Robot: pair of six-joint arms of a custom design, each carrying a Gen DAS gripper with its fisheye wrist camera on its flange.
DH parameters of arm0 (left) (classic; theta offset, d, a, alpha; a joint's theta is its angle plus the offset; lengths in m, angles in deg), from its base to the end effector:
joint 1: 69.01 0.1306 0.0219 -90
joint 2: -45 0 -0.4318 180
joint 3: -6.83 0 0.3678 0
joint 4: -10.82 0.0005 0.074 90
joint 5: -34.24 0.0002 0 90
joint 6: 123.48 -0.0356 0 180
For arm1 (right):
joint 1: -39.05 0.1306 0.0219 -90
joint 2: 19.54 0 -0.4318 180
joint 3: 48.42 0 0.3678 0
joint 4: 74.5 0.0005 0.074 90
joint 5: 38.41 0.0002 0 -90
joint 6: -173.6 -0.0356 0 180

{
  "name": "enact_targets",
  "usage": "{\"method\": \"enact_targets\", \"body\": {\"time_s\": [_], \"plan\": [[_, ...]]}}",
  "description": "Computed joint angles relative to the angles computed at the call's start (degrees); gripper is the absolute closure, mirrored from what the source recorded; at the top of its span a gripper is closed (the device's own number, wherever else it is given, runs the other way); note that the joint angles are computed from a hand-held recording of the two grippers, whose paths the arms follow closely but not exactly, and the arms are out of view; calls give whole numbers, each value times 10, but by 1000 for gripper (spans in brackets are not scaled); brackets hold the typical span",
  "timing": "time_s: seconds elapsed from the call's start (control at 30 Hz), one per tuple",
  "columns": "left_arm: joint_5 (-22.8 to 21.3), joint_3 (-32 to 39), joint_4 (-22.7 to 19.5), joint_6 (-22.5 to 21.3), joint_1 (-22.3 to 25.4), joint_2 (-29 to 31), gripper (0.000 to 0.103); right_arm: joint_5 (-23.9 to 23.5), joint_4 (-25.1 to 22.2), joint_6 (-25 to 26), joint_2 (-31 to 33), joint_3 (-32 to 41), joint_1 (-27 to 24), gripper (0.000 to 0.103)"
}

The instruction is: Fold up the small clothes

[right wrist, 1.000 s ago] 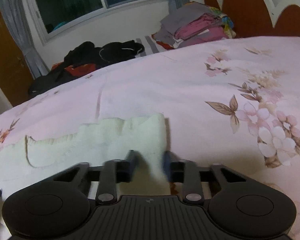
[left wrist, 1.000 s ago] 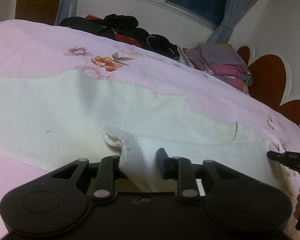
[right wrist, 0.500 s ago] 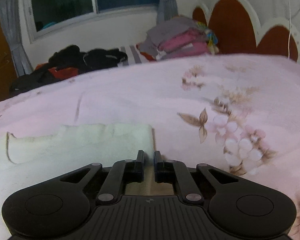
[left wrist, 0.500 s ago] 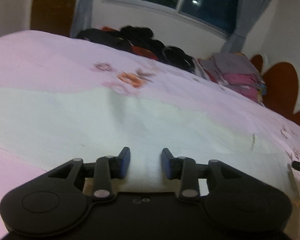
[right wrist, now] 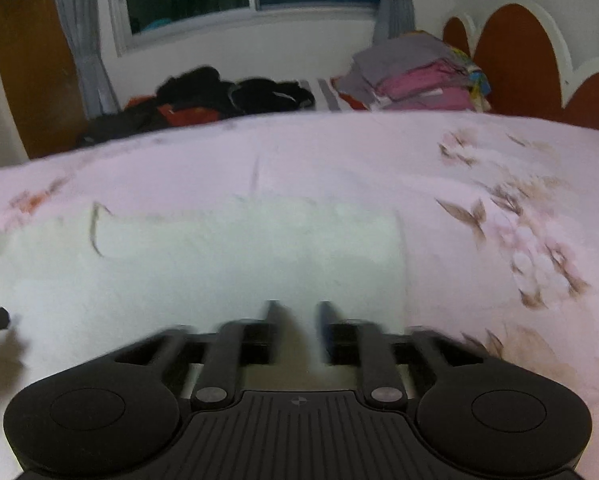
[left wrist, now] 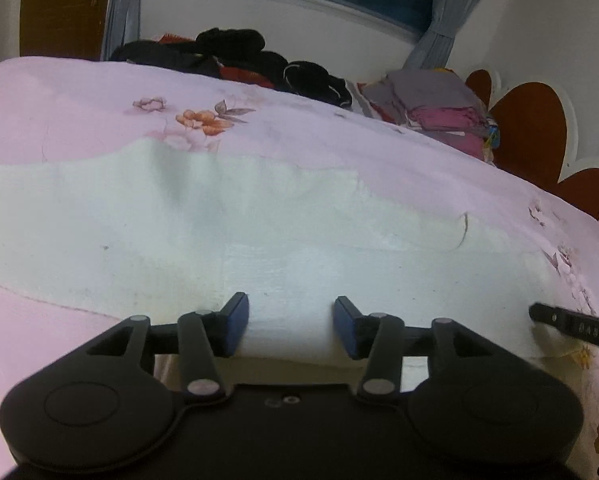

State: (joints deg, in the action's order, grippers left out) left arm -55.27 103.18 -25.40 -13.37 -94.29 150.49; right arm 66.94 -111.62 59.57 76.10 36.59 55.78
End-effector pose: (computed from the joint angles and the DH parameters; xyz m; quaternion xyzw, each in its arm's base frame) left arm 0.5216 -0.2472 0.4102 0.0433 0.9241 -0.1502 0.3488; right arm 0.4803 0.1340 0.4121 0.1069 0.9195 0.0076 0.3782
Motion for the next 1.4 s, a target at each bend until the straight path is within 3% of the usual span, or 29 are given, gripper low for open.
{"method": "enact_targets", "body": {"time_s": [0.1, 0.2, 0.27, 0.4, 0.6, 0.73, 1.4], "plan": [[-1, 13, -22, 1, 0, 1, 56, 3, 0, -12, -14, -12, -3, 56], [1, 9, -22, 2, -3, -5, 50, 11, 13, -17, -30, -19, 8, 56], [3, 8, -28, 8, -2, -2, 50, -3, -6, -7, -21, -11, 16, 56], [11, 14, -44, 21, 2, -6, 49, 14, -36, -1, -11, 2, 26, 56], [23, 8, -68, 53, 14, -24, 49, 2, -25, -8, -12, 12, 52, 56], [12, 0, -70, 38, 25, -46, 47, -12, -28, -22, 0, 35, 72, 56], [22, -38, -80, 15, 167, -97, 42, -2, -62, -9, 128, 218, 176, 56]]}}
